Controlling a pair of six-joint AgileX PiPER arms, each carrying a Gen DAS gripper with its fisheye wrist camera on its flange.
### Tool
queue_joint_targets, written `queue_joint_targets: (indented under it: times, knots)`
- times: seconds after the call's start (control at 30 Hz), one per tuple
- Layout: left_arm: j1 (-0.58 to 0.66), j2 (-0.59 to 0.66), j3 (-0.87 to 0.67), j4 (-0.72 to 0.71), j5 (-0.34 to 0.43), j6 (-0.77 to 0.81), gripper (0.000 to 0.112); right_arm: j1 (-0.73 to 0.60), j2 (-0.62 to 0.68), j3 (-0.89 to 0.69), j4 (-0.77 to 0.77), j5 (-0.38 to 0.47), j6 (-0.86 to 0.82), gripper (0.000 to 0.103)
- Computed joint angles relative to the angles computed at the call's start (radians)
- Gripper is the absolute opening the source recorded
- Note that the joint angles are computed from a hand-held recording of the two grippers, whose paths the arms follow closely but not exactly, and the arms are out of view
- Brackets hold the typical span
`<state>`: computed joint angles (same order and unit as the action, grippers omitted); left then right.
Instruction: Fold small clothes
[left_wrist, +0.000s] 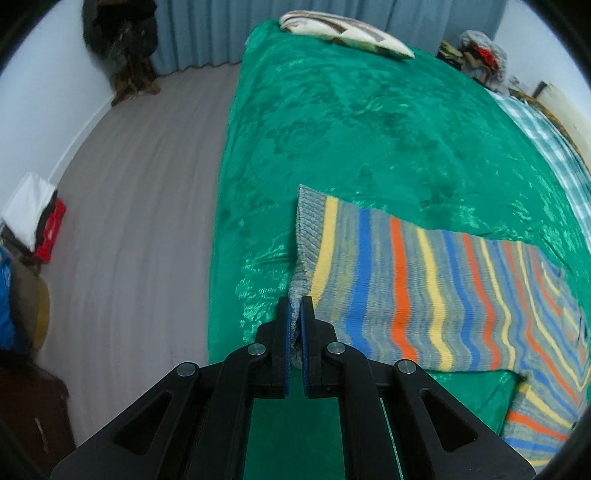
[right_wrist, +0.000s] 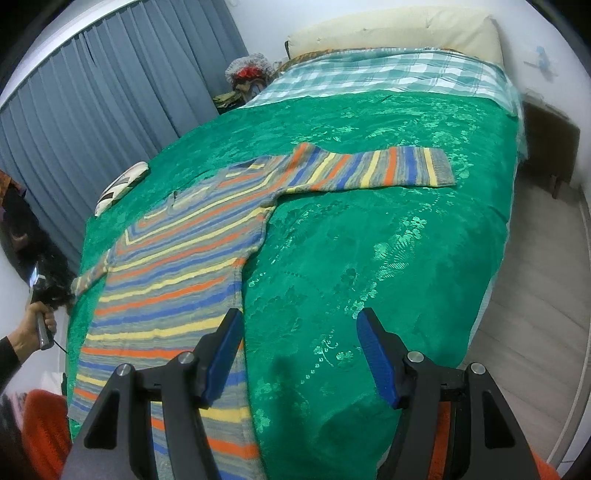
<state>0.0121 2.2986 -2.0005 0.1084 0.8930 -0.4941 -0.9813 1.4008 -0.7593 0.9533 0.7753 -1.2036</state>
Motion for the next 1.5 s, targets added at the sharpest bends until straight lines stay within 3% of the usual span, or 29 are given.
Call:
queue_joint_targets:
  times: [0.07,0.13,0.17,0.2,0.27,0.4,0.5,0.63,0.73,0.9,0.97,1.23,1.5]
  knots:
    - [0.001,0.01,-0.002,0.01,0.016,-0.007,0.013,0.005,-0.005,0.003,-0.01,-0.012,0.003,0.064]
    - [0.016,-0.025,0.055,-0.014,-0.009,-0.002,0.04,0.008,-0.007,0.005,-0.026,-0.028,0.012,0.065]
    - [0.024,-0.055,0.094,-0.022,-0.021,-0.014,0.063,0.008,-0.008,0.006,-0.037,-0.039,0.023,0.072]
    - [0.032,-0.102,0.158,-0.03,-0.051,-0.028,0.072,0.008,-0.01,0.007,-0.046,-0.05,0.034,0.077]
    - [0.041,-0.226,0.331,-0.058,-0.157,-0.019,0.073,-0.011,-0.014,0.007,-0.044,-0.061,0.037,0.086]
    - [-0.003,-0.472,0.651,-0.128,-0.314,0.058,0.083,-0.047,-0.018,0.006,-0.032,-0.082,0.058,0.09]
    - [-0.12,-0.656,0.893,-0.119,-0.44,0.075,0.088,-0.063,-0.024,0.015,-0.008,-0.087,0.072,0.091]
    - [-0.314,-0.793,1.097,-0.026,-0.516,-0.055,0.088,-0.045,-0.094,0.063,0.016,-0.132,0.054,0.091]
    - [-0.461,-0.823,1.183,0.067,-0.552,-0.181,0.089,-0.009,-0.17,0.103,0.017,-0.165,0.029,0.091]
    - [-0.625,-0.817,1.203,0.265,-0.494,-0.355,0.089,0.039,-0.245,0.147,0.005,-0.188,0.027,0.092]
    - [-0.651,-0.845,1.194,0.278,-0.459,-0.367,0.089,0.035,-0.254,0.151,0.02,-0.185,0.024,0.093]
    - [-0.836,-1.08,1.219,0.455,-0.215,-0.639,0.091,0.015,-0.211,0.112,0.063,-0.169,0.076,0.094]
    - [-1.03,-1.14,1.231,0.576,0.005,-0.816,0.091,-0.068,-0.209,0.096,0.137,-0.051,0.005,0.094]
